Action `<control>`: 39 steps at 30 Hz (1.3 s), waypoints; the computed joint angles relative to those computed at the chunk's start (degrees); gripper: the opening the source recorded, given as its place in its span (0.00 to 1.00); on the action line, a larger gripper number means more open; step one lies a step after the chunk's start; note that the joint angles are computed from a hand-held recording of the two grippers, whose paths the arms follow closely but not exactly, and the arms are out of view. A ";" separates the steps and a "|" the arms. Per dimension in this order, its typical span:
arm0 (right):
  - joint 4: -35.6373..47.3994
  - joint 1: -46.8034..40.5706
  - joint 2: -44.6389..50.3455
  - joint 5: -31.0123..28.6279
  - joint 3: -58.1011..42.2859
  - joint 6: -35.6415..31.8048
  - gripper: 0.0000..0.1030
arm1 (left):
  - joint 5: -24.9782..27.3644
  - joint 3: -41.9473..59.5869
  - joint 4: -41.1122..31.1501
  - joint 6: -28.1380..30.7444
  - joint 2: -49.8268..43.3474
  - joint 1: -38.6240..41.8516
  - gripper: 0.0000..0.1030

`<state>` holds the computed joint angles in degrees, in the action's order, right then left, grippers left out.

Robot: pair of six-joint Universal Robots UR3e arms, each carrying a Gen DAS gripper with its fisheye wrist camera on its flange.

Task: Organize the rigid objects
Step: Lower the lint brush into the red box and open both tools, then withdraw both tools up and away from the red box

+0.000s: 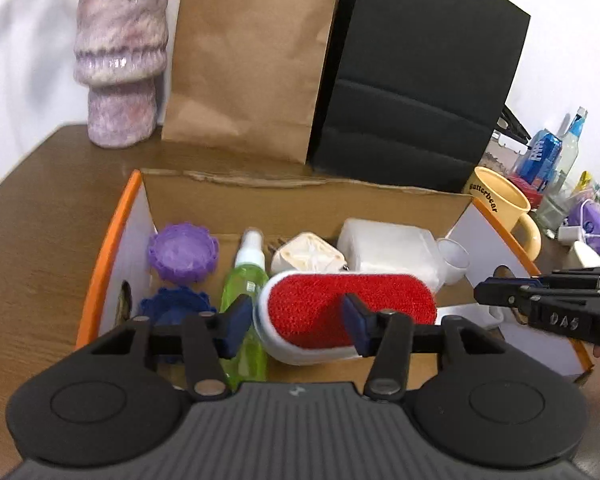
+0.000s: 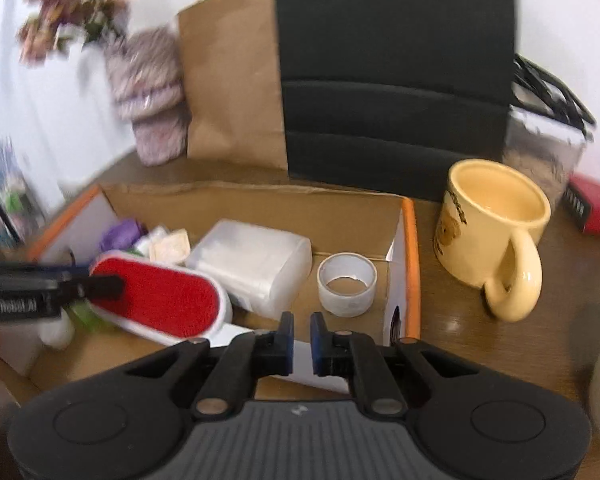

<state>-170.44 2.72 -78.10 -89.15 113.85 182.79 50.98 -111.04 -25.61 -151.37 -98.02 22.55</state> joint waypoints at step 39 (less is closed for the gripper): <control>-23.29 7.39 -20.50 -7.71 20.15 7.18 0.25 | -25.32 -31.44 -3.74 9.16 46.54 26.09 0.64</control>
<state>-193.73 10.11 -98.60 -96.86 134.00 189.97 25.66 -142.48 -29.35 -142.22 -51.49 48.63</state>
